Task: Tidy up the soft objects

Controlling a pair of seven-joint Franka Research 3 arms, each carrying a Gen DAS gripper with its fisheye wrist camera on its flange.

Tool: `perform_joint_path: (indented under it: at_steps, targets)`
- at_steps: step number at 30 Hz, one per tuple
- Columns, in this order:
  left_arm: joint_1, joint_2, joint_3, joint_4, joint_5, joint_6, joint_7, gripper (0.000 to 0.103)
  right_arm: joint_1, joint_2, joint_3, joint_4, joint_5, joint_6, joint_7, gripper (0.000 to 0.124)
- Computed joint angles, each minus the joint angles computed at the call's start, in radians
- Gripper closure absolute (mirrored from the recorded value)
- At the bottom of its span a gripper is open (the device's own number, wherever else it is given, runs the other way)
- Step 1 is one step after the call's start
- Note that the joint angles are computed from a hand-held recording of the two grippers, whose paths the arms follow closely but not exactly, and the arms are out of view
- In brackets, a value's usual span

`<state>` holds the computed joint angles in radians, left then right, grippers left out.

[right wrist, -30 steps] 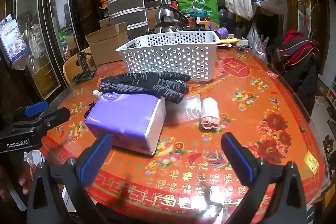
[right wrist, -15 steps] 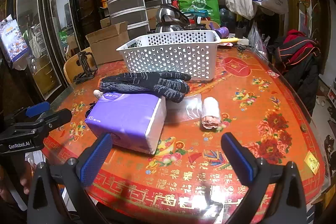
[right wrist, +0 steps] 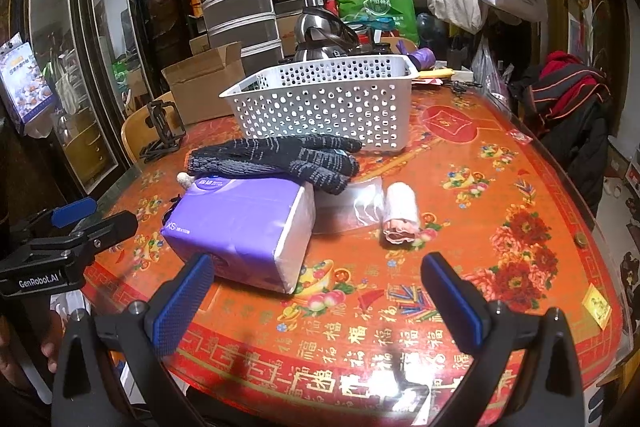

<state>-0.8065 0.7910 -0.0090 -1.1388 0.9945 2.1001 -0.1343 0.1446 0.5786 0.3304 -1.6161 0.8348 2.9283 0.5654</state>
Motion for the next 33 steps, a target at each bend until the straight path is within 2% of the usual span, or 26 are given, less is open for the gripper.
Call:
perform_joint_path:
  at_steps: [5, 33]
  targets:
    - [0.002, 0.001, 0.0, 0.0, -0.004, 0.004, 0.0, 0.0, -0.014, 0.001, 0.015, 0.0, 0.022, 0.001, -0.021, 0.021]
    - [0.002, 0.003, 0.001, 0.002, -0.005, 0.003, 0.001, 0.0, -0.001, 0.001, -0.003, 0.002, 0.01, -0.011, -0.001, 0.021]
